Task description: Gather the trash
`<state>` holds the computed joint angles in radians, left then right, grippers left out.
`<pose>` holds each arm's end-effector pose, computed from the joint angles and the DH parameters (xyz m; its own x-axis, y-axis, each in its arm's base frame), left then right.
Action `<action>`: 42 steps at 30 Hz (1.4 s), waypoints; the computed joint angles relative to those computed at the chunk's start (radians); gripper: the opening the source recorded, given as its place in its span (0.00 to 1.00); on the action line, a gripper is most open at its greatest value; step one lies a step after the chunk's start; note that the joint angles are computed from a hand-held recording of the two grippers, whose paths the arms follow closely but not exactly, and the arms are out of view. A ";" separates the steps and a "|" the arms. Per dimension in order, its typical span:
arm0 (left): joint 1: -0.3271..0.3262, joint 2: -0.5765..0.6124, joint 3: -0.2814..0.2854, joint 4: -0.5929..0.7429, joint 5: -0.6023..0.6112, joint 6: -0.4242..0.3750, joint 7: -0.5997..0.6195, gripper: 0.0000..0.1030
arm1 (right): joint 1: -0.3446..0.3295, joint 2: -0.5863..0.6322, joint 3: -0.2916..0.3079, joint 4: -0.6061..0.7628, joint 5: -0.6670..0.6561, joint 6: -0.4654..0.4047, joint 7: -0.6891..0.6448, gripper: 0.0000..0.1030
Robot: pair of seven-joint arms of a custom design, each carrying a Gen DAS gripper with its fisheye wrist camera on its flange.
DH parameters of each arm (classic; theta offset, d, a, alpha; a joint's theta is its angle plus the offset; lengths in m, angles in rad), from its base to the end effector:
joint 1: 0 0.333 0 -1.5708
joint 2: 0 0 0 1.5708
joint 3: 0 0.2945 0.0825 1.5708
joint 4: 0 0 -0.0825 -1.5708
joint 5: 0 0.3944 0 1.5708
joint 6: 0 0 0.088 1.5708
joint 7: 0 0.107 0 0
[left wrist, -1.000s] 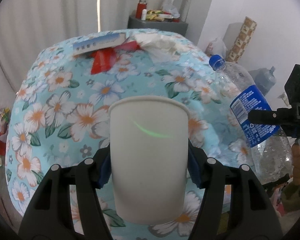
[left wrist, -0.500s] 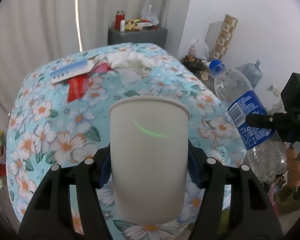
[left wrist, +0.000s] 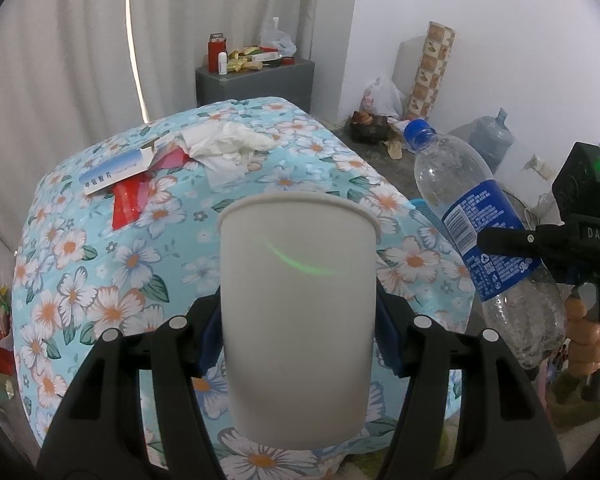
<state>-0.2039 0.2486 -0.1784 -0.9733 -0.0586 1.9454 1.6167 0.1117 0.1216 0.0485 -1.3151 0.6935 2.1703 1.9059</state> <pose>0.5916 -0.2169 0.7908 -0.4173 -0.9062 0.0680 -0.6949 0.2700 -0.6665 0.6216 0.1228 0.7383 -0.0710 -0.6223 -0.7796 -0.8312 0.4690 -0.2986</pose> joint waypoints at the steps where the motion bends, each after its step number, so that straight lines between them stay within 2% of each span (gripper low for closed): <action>1: -0.002 0.004 -0.001 0.007 0.002 -0.003 0.000 0.57 | -0.001 -0.001 0.000 -0.001 0.001 0.001 -0.001 0.55; 38: -0.017 0.032 -0.002 0.040 0.011 -0.019 0.008 0.57 | -0.003 -0.010 -0.002 -0.023 0.015 0.015 -0.004 0.55; 42: -0.030 0.082 -0.008 0.117 0.008 -0.050 0.015 0.57 | -0.004 -0.036 -0.009 -0.059 0.027 0.035 -0.011 0.55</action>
